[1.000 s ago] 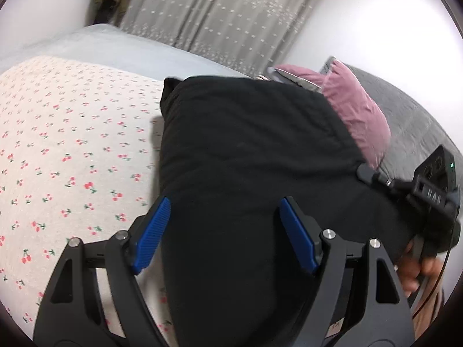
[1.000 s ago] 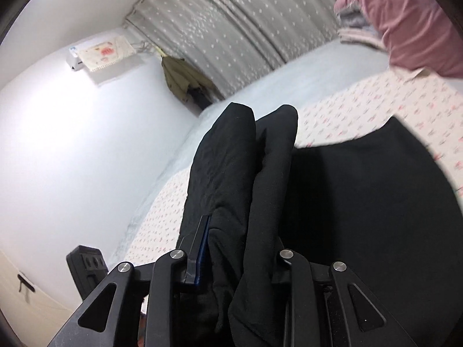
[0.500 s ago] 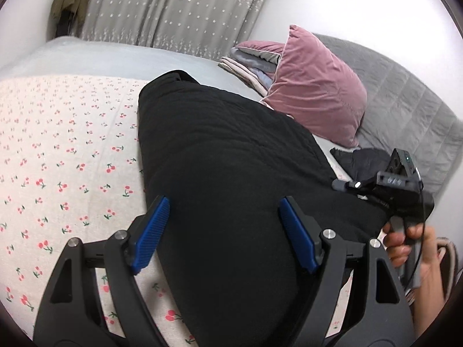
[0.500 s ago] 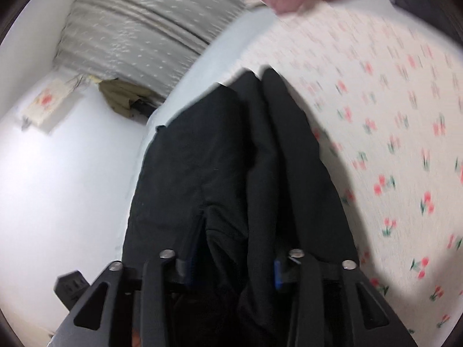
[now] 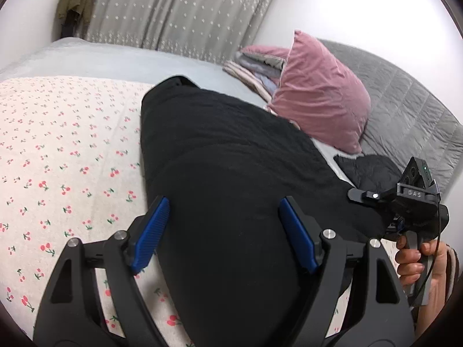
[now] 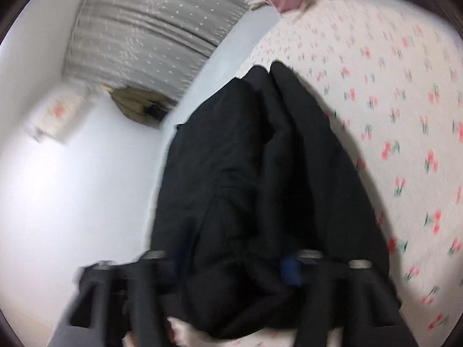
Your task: Fold large clothes
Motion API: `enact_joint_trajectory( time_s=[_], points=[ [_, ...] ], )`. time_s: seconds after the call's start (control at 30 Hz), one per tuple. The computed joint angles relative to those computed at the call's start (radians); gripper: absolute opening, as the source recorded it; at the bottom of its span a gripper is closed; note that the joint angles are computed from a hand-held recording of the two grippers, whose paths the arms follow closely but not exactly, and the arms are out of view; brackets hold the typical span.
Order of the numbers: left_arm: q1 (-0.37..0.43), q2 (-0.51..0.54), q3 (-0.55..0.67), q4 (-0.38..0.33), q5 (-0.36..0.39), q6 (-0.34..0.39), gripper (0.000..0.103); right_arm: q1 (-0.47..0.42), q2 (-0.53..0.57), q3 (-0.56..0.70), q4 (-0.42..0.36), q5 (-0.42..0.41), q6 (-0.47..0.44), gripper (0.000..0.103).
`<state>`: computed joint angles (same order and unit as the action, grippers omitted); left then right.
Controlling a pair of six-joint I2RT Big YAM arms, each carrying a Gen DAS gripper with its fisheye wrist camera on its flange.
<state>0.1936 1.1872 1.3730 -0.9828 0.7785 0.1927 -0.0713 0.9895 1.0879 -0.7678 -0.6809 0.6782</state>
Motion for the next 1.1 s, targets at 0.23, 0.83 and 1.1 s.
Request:
enact_joint_trajectory(
  time_s=[0.23, 0.83, 1.1],
  points=[
    [-0.016, -0.043, -0.031, 0.054, -0.007, 0.026, 0.078, -0.08, -0.051, 0.042, 0.105, 0.033, -0.04, 0.032],
    [-0.033, 0.054, 0.099, -0.238, -0.062, 0.06, 0.097, -0.183, 0.029, 0.051, -0.187, 0.045, -0.193, 0.082],
    [-0.031, 0.199, 0.28, -0.466, -0.081, 0.121, 0.102, -0.221, 0.058, 0.108, -0.251, 0.022, -0.295, 0.087]
  ],
)
